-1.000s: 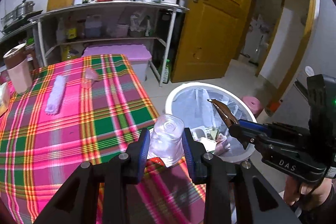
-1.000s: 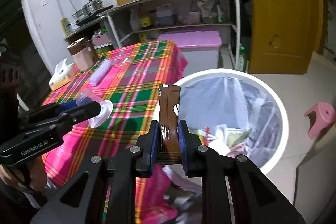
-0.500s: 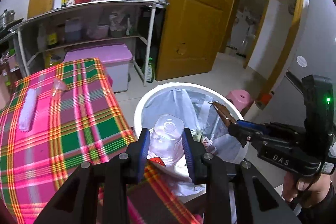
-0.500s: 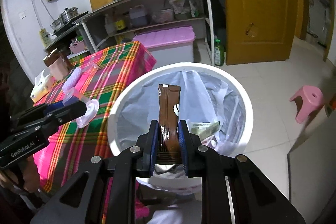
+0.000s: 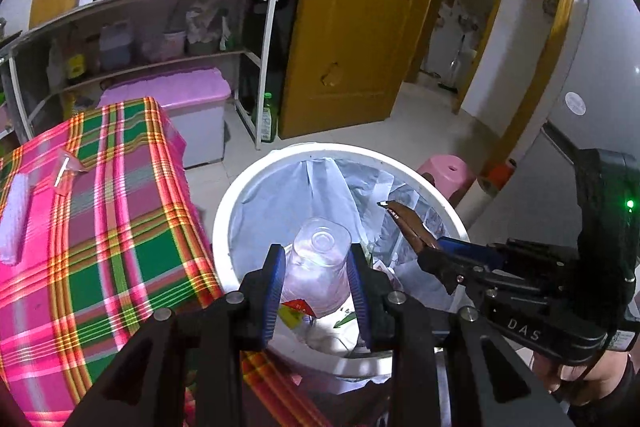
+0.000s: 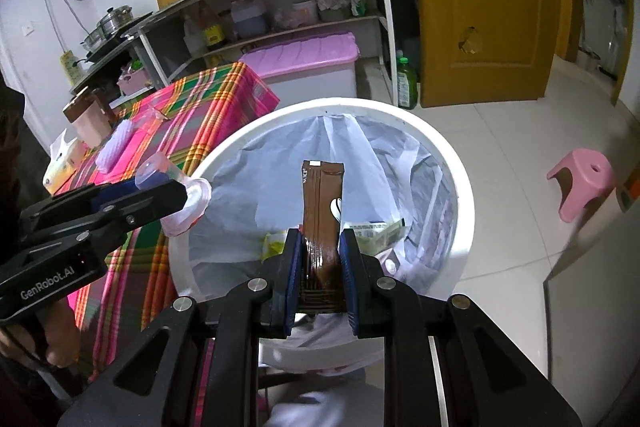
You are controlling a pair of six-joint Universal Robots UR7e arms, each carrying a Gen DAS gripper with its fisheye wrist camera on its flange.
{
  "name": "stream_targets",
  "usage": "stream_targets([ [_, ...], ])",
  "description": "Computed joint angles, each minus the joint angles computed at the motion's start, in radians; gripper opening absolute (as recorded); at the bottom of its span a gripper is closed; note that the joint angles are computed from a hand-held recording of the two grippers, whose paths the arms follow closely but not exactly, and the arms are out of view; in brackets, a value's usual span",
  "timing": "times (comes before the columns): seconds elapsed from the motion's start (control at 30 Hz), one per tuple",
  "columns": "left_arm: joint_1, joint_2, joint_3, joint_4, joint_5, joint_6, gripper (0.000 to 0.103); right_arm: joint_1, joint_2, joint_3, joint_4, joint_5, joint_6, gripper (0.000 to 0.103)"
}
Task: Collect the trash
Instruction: 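Open both grippers to drop the cup and wrapper strip into the bin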
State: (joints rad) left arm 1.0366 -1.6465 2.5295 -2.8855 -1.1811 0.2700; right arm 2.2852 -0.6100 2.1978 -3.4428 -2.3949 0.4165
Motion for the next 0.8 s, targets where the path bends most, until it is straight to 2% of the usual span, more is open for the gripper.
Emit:
stream_targets([
  [0.3, 0.012, 0.048, -0.014, -0.023, -0.012, 0.001, 0.032, -0.019, 0.001, 0.000, 0.007, 0.009, -0.003, 0.021],
  [0.4, 0.015, 0.055, -0.016, -0.026, -0.018, 0.000, 0.038, -0.021, 0.003, -0.002, 0.016, 0.003, 0.001, 0.022],
  [0.53, 0.019, 0.056, -0.017, -0.026, -0.021, -0.007, 0.040, -0.021, 0.002, 0.001, 0.009, 0.001, 0.005, 0.037],
  [0.8, 0.022, 0.028, -0.013, -0.014, -0.030, -0.020, 0.040, -0.001, -0.002, -0.001, 0.011, -0.012, 0.009, 0.038],
])
